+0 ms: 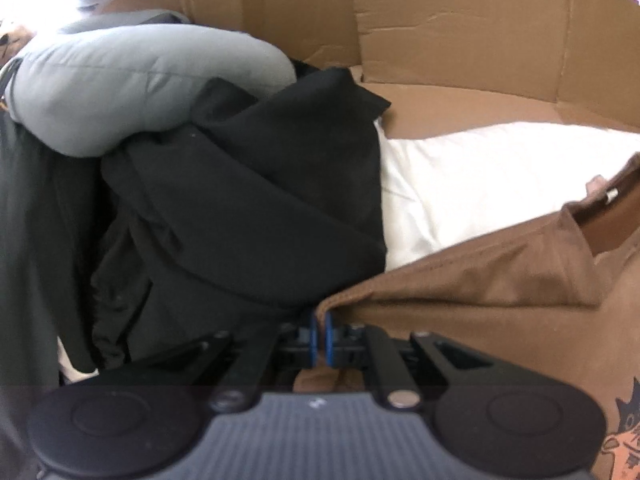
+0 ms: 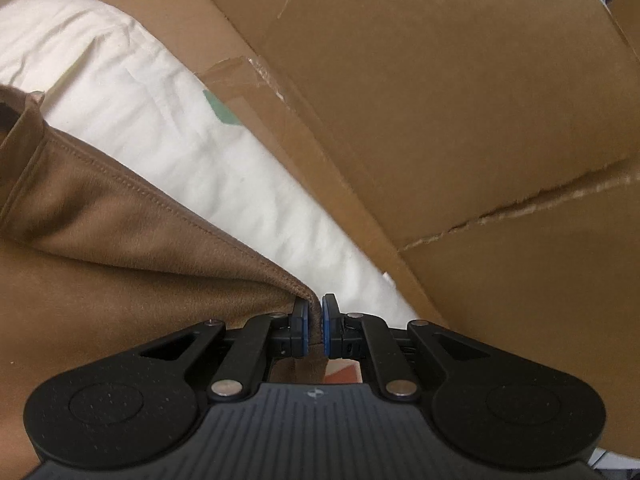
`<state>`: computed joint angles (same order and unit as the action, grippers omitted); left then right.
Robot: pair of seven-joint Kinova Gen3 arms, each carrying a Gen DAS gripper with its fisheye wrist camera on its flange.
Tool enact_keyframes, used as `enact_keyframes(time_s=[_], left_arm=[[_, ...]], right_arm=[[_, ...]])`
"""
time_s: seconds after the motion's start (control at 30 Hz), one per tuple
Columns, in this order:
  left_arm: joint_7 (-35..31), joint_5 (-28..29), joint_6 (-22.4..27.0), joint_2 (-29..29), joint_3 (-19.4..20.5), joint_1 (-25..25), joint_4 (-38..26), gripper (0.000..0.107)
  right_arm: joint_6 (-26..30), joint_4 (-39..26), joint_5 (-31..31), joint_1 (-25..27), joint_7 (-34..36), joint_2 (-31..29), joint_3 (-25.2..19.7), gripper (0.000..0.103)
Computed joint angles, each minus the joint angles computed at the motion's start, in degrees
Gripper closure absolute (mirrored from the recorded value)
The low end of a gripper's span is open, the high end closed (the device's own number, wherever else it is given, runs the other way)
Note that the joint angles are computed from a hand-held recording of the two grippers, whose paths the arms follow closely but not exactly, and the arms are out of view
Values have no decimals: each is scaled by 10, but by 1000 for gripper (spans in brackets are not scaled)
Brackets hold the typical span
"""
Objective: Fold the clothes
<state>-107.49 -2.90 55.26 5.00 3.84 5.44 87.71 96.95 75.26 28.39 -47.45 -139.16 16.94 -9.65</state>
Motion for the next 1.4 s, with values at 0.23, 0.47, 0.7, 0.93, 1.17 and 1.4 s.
enact_keyframes(time_s=[0.23, 0.47, 0.7, 0.93, 1.17, 1.4], left_arm=[[-12, -26, 35, -12, 8, 18, -18, 90], [-67, 53, 30, -77, -9, -8, 4, 84], [-105, 119, 46, -80, 4, 3, 12, 84], [-111, 118, -10, -57, 22, 30, 39, 85], [-153, 77, 12, -4, 32, 47, 5, 84], [-234, 82, 38, 24, 38, 47, -17, 72]], right_arm=[[-12, 16, 1, -8, -4, 0, -2, 82], [-43, 33, 32, -28, -22, -61, -33, 77], [-127, 39, 43, -18, -26, -82, -52, 67], [-177, 21, 34, -18, 1, -43, -38, 61], [-205, 0, 1, -7, 64, -6, -17, 55], [-227, -3, -30, 2, 120, 12, -3, 55]])
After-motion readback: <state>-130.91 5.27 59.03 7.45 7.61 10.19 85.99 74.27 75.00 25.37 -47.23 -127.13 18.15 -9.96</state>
